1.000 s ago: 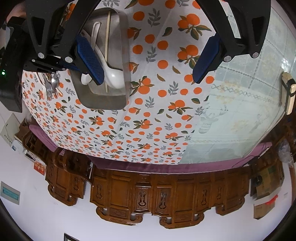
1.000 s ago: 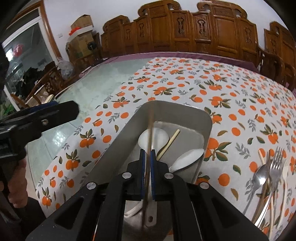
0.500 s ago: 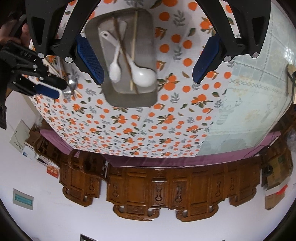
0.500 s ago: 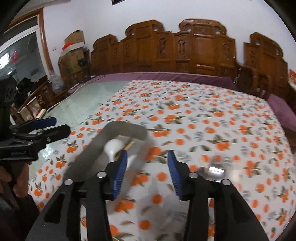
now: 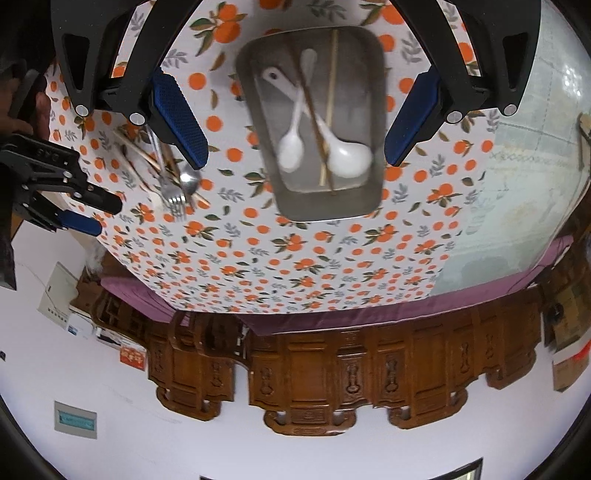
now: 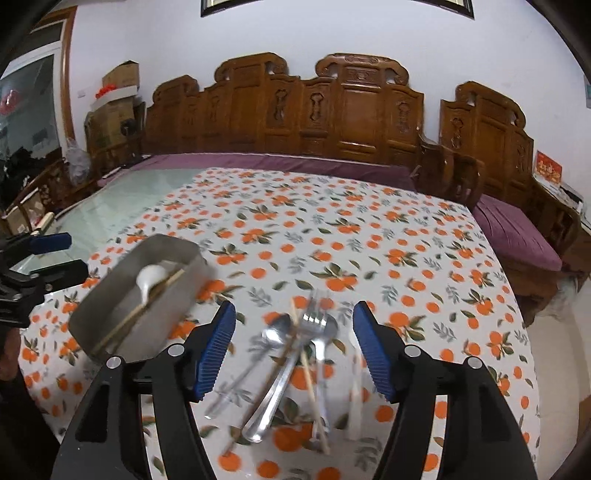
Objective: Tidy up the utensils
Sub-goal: 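Grasp a metal fork with the right gripper while the left approaches the utensils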
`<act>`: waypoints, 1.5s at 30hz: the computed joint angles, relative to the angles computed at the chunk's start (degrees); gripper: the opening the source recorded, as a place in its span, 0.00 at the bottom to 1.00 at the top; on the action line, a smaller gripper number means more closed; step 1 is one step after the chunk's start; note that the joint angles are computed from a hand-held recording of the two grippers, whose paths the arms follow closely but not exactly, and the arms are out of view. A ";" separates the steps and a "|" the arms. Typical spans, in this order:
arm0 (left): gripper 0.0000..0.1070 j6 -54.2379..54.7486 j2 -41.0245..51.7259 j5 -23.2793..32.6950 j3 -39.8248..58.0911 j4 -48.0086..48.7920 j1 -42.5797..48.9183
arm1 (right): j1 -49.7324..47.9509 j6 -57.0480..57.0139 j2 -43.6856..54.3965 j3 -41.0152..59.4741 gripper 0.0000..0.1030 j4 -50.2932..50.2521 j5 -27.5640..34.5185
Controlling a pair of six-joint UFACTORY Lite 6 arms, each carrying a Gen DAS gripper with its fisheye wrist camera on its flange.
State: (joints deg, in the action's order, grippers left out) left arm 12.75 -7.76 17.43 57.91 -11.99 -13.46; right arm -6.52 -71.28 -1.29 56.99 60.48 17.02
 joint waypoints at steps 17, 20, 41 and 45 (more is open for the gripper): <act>0.87 -17.31 3.14 -2.39 -2.00 15.97 -11.27 | -2.98 -5.99 16.58 3.42 0.27 5.90 7.62; 0.87 -19.72 3.68 -2.48 -2.13 18.27 -12.11 | -3.02 -4.15 19.54 5.54 0.26 5.16 8.55; 0.86 -30.84 5.52 -1.49 -1.66 28.07 -15.59 | -3.56 3.14 27.15 14.31 0.03 1.86 13.46; 0.86 -33.40 7.30 -0.71 -0.22 30.12 -16.38 | -5.15 0.98 24.96 13.61 0.03 3.63 15.78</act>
